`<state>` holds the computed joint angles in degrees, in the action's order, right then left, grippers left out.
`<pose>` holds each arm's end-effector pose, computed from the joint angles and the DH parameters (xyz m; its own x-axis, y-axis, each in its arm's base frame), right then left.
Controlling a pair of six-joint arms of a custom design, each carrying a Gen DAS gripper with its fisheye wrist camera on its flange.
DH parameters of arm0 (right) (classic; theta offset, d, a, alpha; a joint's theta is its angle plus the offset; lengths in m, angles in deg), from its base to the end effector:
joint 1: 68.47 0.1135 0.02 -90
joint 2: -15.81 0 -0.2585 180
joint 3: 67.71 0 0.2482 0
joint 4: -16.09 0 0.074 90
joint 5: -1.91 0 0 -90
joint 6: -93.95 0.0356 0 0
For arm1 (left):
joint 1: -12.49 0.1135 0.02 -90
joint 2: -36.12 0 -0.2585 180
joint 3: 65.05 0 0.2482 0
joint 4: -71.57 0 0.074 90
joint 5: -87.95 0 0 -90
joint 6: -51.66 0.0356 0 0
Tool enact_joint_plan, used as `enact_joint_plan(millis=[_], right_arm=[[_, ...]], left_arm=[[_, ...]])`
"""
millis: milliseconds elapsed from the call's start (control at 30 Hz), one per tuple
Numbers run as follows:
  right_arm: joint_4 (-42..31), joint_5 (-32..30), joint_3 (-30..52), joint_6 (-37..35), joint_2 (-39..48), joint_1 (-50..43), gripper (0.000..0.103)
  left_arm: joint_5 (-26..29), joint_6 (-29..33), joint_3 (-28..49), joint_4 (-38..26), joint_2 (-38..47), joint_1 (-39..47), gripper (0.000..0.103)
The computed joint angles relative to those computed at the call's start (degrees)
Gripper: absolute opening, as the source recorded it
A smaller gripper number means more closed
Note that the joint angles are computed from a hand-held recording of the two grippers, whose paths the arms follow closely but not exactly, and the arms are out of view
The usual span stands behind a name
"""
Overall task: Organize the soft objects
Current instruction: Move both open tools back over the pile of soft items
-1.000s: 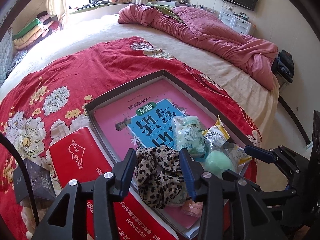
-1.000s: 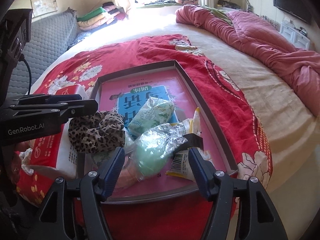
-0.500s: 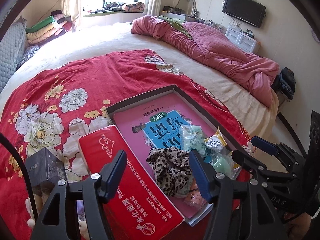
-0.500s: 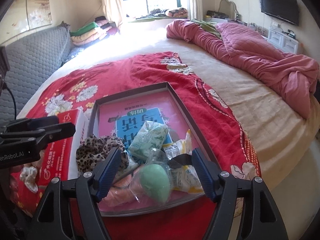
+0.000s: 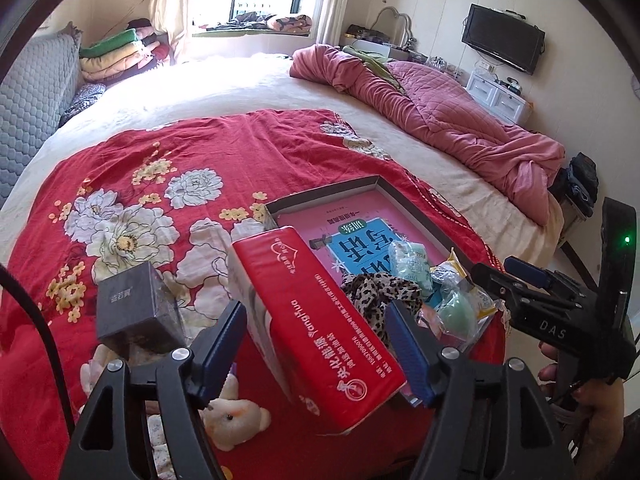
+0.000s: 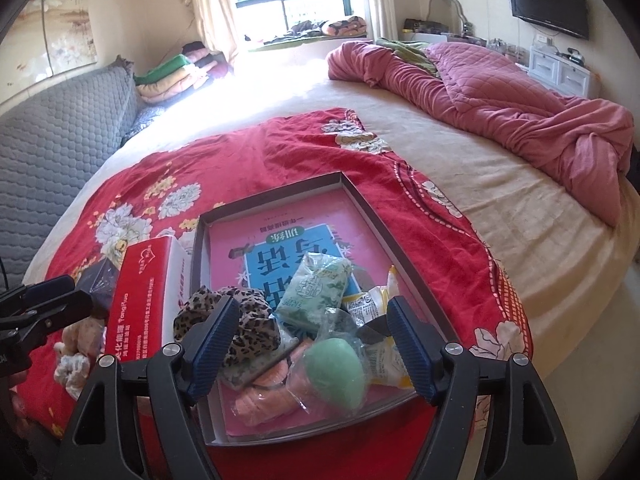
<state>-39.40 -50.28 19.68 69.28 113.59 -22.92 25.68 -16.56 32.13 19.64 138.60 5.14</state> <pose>0.2543 0.2280 0.2316 -0.6199 0.3933 -0.6790 0.4186 0.8976 0.1378 0.3749 -0.0651 0.2542 -0.6397 0.4137 -0.6478 0.6465 0.7454 -0.1625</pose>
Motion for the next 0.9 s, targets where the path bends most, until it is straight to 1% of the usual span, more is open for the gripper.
enact_joint_plan(millis=[200, 400, 467, 533, 633, 767, 900], right_arm=[[-1.3, 0.9, 4.1, -0.8, 2.1, 0.9, 0.077], [-0.3, 1.8, 10.2, -4.7, 4.9, 2.1, 0.078], [-1.1, 3.1, 14.1, -6.4, 6.8, 3.0, 0.078], [-1.4, 4.1, 18.0, -8.7, 8.7, 4.0, 0.078], [-3.0, 4.8, 24.5, -11.1, 12.1, 5.2, 0.078], [-5.1, 4.9, 33.6, -13.7, 16.9, 6.3, 0.078], [-6.8, 3.9, 43.2, -16.6, 22.6, 7.4, 0.078]], left_arm=[[1.8, 2.7, -2.1, -0.9, -3.5, 4.5, 0.074], [2.2, 5.7, -2.1, -2.5, -5.5, 9.1, 0.075], [3.1, 6.7, -2.2, -2.7, -6.3, 11.1, 0.075], [5.7, 7.2, -1.9, -3.5, -6.7, 13.6, 0.078], [6.3, 7.9, -0.4, -4.6, -6.3, 16.4, 0.078], [6.1, 8.9, 1.6, -5.6, -5.7, 19.6, 0.079], [4.3, 10.0, 1.9, -4.9, -5.6, 22.2, 0.08]])
